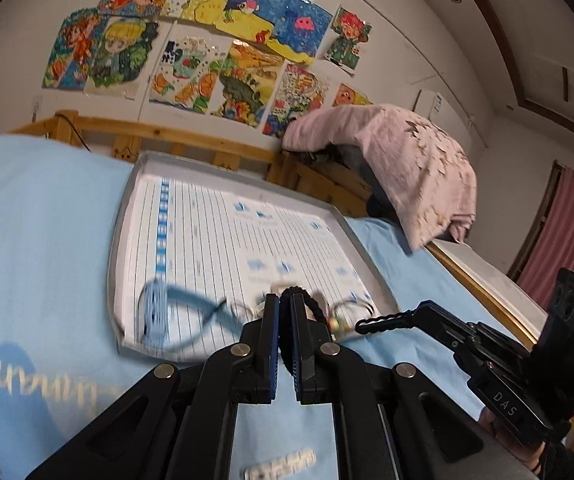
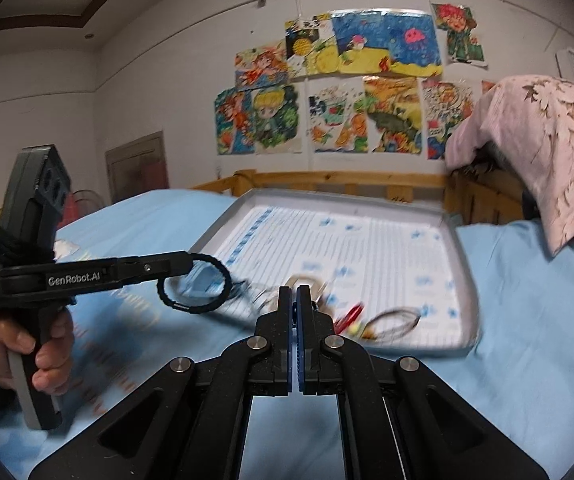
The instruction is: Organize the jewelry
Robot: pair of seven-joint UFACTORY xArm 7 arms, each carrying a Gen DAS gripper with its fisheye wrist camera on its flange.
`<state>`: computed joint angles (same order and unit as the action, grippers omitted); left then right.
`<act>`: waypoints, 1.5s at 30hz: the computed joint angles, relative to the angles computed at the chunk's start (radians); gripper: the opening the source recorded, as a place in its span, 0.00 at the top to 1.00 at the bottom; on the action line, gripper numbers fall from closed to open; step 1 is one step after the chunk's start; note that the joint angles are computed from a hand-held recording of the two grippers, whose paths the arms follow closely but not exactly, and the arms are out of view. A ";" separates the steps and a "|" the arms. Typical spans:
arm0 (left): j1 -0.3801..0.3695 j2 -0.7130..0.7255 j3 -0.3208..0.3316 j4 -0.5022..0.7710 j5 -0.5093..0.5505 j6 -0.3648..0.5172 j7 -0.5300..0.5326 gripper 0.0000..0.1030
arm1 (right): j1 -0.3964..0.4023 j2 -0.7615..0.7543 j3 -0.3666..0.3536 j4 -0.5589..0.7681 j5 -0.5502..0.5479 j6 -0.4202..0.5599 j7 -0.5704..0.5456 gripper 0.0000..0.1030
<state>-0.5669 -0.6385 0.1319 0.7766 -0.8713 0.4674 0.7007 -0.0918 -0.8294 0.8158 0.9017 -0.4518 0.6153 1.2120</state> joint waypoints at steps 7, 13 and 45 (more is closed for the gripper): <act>-0.009 0.128 -0.040 0.066 0.016 -0.111 0.001 0.95 | -0.105 0.066 0.005 0.045 -0.059 0.004 -0.001 0.98; -0.001 0.180 -0.059 0.077 0.034 -0.126 -0.005 0.95 | -0.108 0.099 -0.014 0.013 -0.079 -0.009 0.054 0.98; -0.008 0.136 -0.056 0.021 0.089 -0.195 -0.094 0.37 | 0.145 0.189 -0.168 -0.029 -0.233 0.127 0.258 0.59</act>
